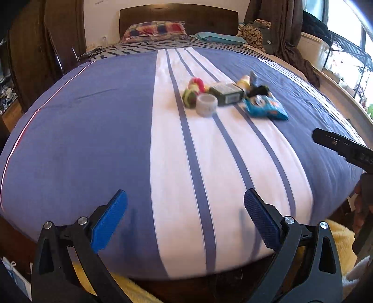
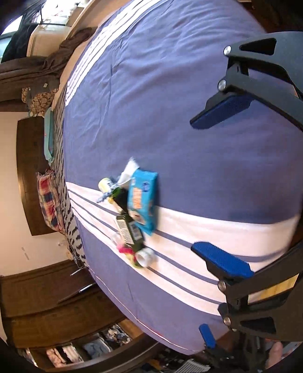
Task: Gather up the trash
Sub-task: 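Move both tools back over the trash pile on the bed, then grasp the blue wipe packet with the right tool while the left tool grasps the tape roll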
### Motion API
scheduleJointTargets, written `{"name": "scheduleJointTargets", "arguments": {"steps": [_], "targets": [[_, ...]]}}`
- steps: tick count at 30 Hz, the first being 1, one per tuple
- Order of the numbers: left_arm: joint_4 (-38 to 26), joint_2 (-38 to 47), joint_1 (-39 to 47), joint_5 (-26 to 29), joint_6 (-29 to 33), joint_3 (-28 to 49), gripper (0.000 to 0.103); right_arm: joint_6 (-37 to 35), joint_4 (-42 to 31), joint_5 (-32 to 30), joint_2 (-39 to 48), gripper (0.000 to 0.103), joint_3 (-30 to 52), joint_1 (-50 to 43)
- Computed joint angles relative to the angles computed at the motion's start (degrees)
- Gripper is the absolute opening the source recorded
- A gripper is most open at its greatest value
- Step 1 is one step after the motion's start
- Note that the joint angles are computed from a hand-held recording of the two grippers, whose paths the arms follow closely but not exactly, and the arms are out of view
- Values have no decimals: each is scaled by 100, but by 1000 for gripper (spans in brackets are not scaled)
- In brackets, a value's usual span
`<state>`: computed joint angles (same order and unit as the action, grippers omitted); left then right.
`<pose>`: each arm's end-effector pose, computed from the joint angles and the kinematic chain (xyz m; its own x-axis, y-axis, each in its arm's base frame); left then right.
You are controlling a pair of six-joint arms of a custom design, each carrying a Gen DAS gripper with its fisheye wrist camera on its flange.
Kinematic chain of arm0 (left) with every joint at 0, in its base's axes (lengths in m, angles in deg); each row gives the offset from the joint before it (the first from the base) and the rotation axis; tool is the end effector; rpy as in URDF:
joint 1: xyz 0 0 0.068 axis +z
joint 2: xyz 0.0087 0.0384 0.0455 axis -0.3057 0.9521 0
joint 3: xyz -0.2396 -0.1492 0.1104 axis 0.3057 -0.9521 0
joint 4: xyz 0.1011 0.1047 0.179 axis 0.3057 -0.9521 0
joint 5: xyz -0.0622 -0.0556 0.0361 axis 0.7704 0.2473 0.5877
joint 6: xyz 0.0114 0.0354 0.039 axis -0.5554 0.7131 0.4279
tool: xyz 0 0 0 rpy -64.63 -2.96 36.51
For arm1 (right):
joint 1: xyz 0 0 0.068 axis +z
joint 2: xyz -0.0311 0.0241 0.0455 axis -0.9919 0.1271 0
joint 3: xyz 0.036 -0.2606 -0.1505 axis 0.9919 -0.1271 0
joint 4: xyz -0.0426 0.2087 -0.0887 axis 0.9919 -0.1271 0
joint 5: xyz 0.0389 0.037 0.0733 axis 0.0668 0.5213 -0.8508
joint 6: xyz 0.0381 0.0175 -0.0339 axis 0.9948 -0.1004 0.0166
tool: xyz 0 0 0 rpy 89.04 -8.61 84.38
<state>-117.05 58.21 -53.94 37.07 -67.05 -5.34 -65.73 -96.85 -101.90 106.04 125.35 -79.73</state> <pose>0.2087 -0.1367 0.2818 -0.7616 -0.0178 -0.6478 0.0055 0.9994 -0.0340 0.2399 0.0208 0.3042 -0.7207 -0.0172 -0.6931 -0.2003 0.9622 0.1844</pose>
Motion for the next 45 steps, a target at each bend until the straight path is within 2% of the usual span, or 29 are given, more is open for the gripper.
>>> {"name": "scheduleJointTargets", "arguments": {"steps": [4,11,15,18,21,24,29,33,37,45], "targets": [[147,389,303,147,330,326,95,237,37,-202,871,78,624,9],[412,1121,769,498,738,979,95,347,-28,-147,1820,77,1394,106],[538,1561,968,804,883,1379,95,425,67,-448,2071,76,1503,123],[557,1931,1104,1040,949,1666,90,375,81,-507,2183,62,1570,283],[579,2258,1206,1190,1016,1927,81,369,151,-559,2265,51,1668,360],[555,2452,1236,1241,1099,2194,75,266,188,-518,2208,45,1675,387],[407,2684,1278,1339,1113,2575,48,93,176,-347,2008,39,1632,444],[344,2774,1306,1418,1101,2710,32,1,160,-338,1805,33,1575,381],[390,2515,1158,1299,1019,2399,31,-66,122,-509,1478,28,1331,212],[408,1487,595,950,752,1462,31,-293,-66,-579,719,24,883,-14]]}}
